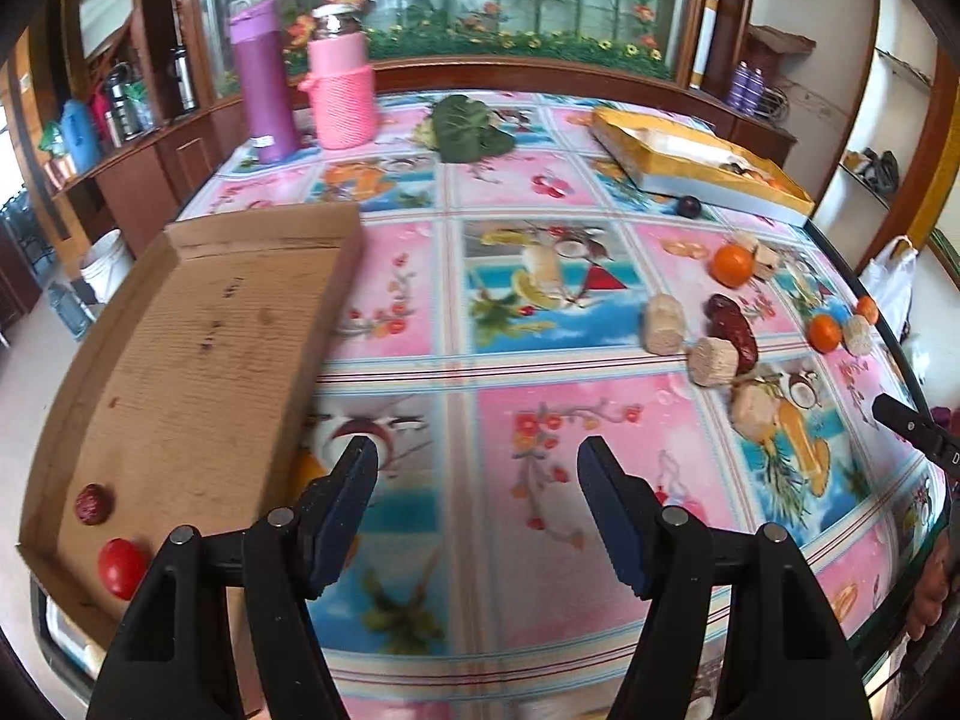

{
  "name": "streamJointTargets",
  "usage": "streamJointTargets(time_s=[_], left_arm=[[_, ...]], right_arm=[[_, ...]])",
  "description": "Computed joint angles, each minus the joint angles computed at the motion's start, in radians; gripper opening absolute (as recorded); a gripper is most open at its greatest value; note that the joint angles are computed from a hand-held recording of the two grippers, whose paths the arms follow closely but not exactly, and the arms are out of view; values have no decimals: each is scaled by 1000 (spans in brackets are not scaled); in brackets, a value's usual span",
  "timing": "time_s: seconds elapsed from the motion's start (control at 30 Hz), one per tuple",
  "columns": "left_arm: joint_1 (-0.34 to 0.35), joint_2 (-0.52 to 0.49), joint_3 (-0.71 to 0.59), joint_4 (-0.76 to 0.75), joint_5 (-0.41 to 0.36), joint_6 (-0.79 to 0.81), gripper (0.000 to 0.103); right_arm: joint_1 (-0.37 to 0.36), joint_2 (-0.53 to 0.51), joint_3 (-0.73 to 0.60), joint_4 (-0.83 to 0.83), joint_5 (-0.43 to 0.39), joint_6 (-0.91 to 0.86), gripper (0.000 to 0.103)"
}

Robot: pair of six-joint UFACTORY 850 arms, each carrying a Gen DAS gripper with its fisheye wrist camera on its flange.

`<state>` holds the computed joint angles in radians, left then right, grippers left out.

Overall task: Organize fruits
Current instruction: 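Move both empty tools back over the fruits, then grasp a beige cork piece with the left tool while the right tool grasps another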

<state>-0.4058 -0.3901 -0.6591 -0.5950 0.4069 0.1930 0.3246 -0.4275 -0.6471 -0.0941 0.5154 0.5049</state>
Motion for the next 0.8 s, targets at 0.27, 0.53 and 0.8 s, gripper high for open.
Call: streamJointTargets(time_s=[0.27, 0.53, 0.8], left_arm=[[3, -80, -96, 189, -66, -148, 68], [55, -181, -247, 577, -158, -519, 68], [51, -247, -345, 919, -144, -807, 68]], right_arm=[[42, -65, -80, -249, -15, 214, 62], [182, -134, -226, -97, -165, -60, 62], [198, -158, -256, 35, -212, -220, 34]])
